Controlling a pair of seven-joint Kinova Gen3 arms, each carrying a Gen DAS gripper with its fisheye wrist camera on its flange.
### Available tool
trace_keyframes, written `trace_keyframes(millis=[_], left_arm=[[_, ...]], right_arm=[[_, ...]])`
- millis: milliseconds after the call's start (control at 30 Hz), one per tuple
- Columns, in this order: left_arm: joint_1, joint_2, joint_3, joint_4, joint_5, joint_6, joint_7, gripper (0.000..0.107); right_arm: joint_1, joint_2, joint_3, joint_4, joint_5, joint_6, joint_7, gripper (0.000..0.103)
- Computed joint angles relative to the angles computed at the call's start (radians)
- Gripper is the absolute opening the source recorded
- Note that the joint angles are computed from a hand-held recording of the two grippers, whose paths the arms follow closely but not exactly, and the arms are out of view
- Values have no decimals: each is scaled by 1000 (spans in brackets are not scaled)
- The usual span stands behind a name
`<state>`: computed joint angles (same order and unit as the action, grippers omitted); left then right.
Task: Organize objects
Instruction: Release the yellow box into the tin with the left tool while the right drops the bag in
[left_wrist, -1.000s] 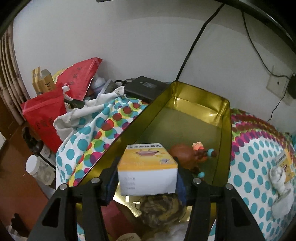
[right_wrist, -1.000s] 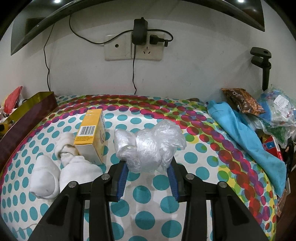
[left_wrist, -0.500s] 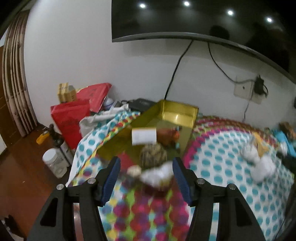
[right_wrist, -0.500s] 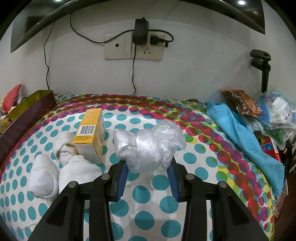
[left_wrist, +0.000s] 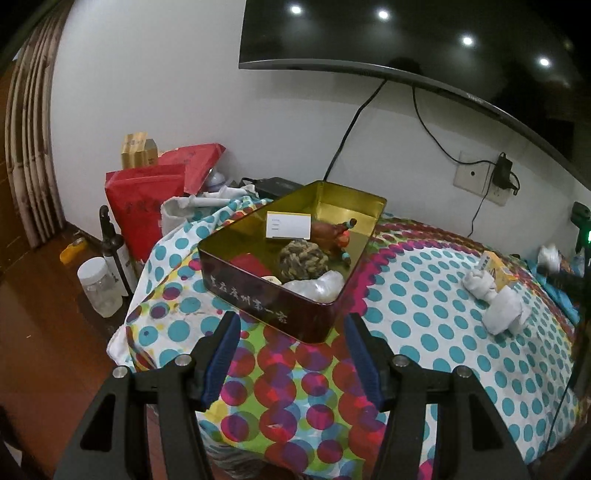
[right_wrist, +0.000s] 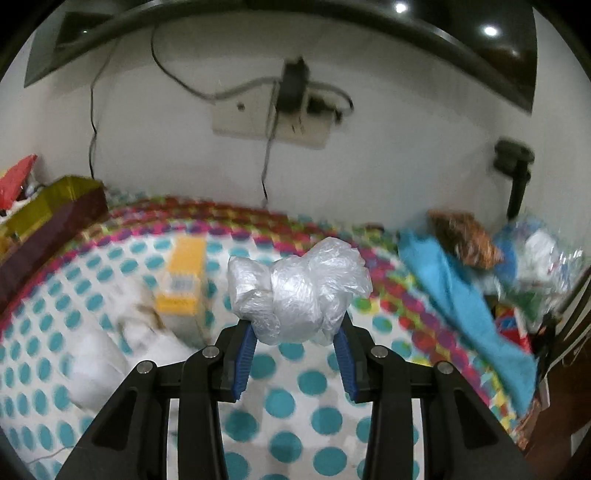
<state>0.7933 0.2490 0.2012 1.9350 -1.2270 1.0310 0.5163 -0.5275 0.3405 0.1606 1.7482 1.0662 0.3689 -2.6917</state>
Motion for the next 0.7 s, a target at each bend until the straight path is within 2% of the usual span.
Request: trace_keyframes(millis=[167,267,567,700], left_arm=[[-20,-29,2,33,-8,-49,43,60],[-28,-38,5,40,1,-49,52,60],[-75,-82,14,93,-26,-104,130,60],[-103,-91,14,110,-29,-146,139,60]], right_arm=[[-61,-5,-64,-96,-2,74,64,36],[-89,27,-121,-189,-79,106,149,36],[-244,164,-159,-420,-235,170,348,36],[-281,231,-168,-511,-311,190,439,36]])
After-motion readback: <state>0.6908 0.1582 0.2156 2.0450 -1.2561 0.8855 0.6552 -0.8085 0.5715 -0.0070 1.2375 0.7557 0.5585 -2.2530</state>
